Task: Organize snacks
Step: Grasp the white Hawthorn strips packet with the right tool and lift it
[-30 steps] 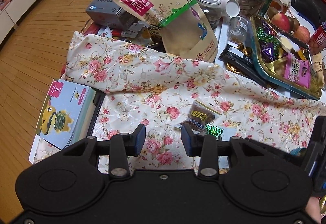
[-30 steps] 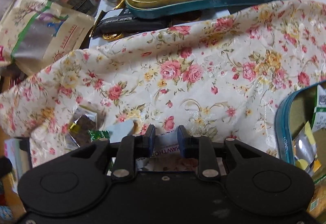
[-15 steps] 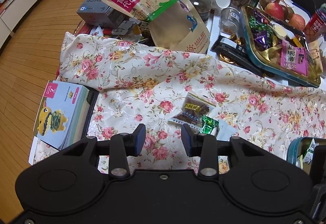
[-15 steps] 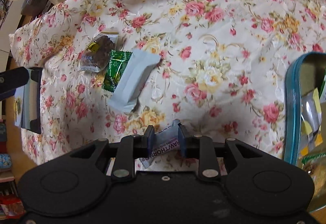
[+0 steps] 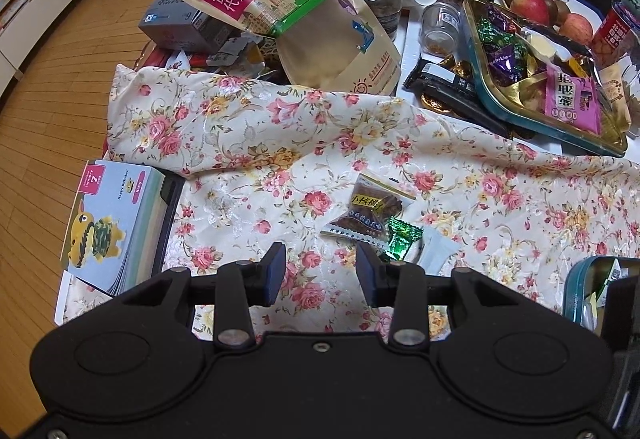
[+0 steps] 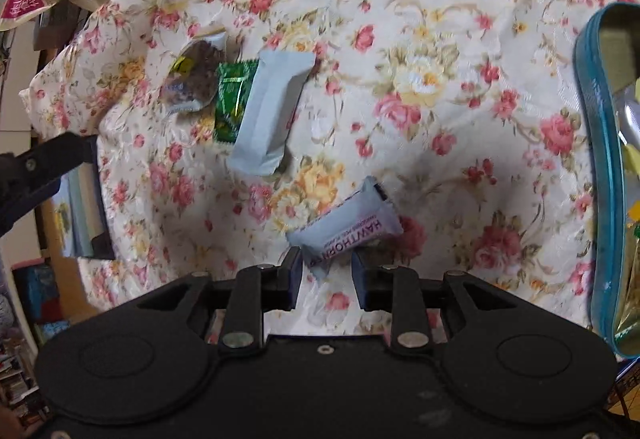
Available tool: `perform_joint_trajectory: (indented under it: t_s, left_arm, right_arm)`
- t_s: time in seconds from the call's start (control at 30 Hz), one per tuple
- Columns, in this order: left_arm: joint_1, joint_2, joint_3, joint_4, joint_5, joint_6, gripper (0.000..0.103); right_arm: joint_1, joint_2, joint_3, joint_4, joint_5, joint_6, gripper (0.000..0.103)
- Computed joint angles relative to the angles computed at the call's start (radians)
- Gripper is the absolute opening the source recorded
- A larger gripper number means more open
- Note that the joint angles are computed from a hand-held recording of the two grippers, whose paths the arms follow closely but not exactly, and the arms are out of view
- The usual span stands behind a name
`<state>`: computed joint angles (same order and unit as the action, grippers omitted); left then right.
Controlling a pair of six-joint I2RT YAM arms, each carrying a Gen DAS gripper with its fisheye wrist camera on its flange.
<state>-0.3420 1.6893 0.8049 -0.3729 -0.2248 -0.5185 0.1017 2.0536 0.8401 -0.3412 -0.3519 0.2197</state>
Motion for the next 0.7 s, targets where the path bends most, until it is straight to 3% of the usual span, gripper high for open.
perform_joint_trajectory:
  t_s: [0.1, 0.4, 0.53, 0.7]
  left_arm:
    - [0.004, -0.002, -0.002, 0.002, 0.002, 0.002, 0.048]
    - [0.020, 0.029, 0.014, 0.006, 0.017, -0.002, 0.048]
    - [0.017, 0.064, 0.026, 0.014, 0.034, -0.003, 0.048]
    - [-0.023, 0.129, 0.053, 0.032, 0.021, 0.012, 0.048]
  right_arm:
    - [0.021, -0.006, -0.008, 0.072, 0.031, 0.036, 0.036]
    - [0.099, -0.012, -0.049, 0.179, 0.110, -0.012, 0.037]
    - [0.148, -0.049, -0.119, 0.243, 0.185, -0.078, 0.023]
    - [0.073, -0.075, -0.143, 0.210, 0.113, -0.134, 0.022]
